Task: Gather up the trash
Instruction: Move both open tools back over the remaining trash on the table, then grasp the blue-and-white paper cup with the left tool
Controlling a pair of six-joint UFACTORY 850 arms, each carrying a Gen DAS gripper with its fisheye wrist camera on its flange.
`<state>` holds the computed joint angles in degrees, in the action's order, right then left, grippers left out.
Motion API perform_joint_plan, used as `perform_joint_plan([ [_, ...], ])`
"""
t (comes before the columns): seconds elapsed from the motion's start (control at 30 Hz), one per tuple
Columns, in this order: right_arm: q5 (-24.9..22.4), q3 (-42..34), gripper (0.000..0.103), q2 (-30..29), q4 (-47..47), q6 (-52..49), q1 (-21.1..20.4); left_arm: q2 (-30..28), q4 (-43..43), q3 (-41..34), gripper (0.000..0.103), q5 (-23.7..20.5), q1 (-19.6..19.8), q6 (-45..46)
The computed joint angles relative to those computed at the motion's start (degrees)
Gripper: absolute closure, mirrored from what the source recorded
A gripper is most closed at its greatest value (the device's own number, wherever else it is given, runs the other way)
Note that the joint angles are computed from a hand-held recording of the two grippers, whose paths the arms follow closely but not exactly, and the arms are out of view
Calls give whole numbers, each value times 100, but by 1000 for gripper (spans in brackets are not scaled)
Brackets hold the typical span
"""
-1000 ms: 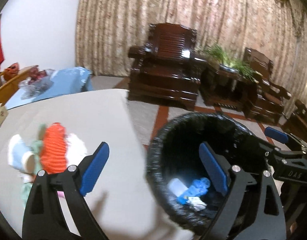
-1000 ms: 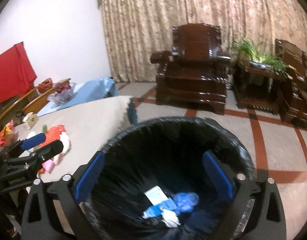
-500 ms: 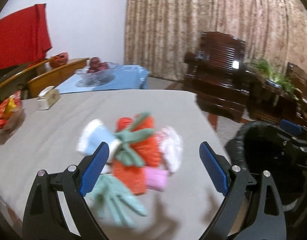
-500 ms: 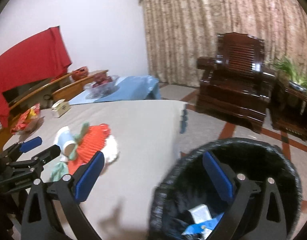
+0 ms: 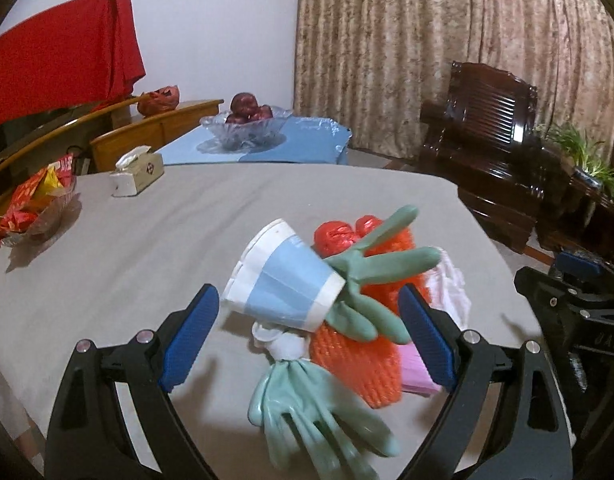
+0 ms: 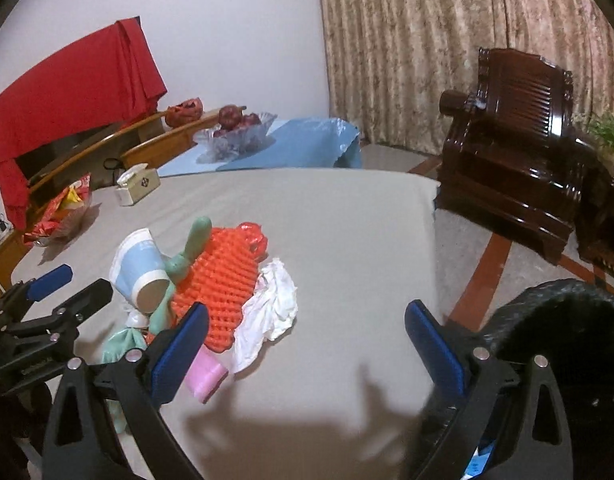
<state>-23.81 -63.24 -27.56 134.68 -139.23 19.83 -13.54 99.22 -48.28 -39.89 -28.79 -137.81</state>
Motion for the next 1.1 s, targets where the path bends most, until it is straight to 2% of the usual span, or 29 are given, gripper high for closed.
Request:
perform_joint_plan([
  [0.27, 143, -106, 8, -139, -58, -8, 69, -335, 185, -148, 20, 223, 213, -187],
  [0.5, 153, -191, 8, -201, -192, 135, 73, -537, 276, -235, 34, 419, 349, -215],
  [1.1, 85, -230, 8, -243, -538, 371, 283, -113, -328, 399, 34, 237, 683, -232],
])
